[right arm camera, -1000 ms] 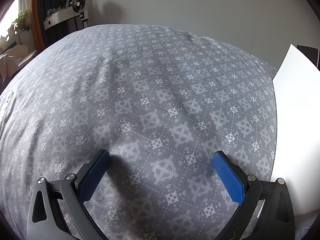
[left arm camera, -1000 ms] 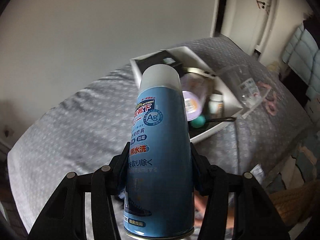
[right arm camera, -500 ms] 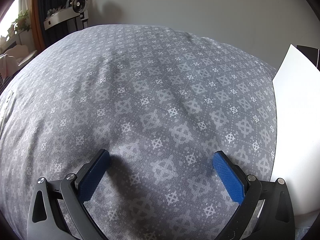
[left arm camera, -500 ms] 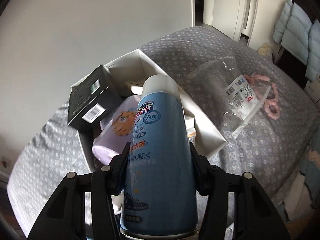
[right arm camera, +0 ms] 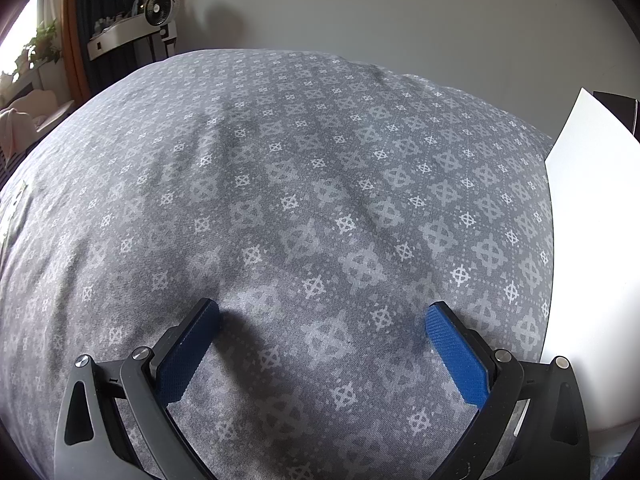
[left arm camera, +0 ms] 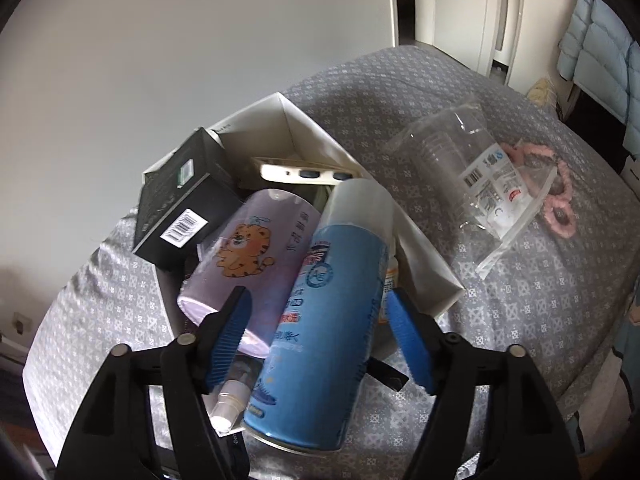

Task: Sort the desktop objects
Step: 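Carry the spray can into the white box and open the left gripper, then move the right gripper to the clear phone case on the bedspread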

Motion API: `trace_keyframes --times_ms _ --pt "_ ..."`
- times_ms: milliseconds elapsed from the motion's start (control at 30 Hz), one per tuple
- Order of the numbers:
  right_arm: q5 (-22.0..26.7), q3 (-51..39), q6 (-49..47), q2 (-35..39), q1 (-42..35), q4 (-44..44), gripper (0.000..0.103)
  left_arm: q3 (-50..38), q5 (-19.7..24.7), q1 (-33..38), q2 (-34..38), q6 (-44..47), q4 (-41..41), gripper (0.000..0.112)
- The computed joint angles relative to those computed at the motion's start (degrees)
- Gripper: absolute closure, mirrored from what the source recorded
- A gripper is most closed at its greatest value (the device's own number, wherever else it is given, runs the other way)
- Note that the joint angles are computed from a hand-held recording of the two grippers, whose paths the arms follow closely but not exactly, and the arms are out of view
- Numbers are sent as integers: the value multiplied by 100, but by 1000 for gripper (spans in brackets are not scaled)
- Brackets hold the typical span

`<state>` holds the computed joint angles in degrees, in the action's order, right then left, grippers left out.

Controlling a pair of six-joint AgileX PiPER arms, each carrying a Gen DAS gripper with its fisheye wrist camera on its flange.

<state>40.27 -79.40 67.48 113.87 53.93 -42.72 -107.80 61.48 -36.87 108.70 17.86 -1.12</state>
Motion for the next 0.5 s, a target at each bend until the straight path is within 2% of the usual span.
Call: trace_keyframes --times_ms 167,267,367,500 --pt "-2 1 2 -1 0 -4 0 171 -119 364 -360 4 -194 42" --pt "-6 0 2 4 -3 -5 0 291 -161 857 -703 58 -404 42" --pt "-2 1 1 0 0 -3 0 303 -63 1600 -1016 266 -591 42" --pt "-5 1 0 2 -2 -4 0 442 -5 3091 -1438 728 -844 40"
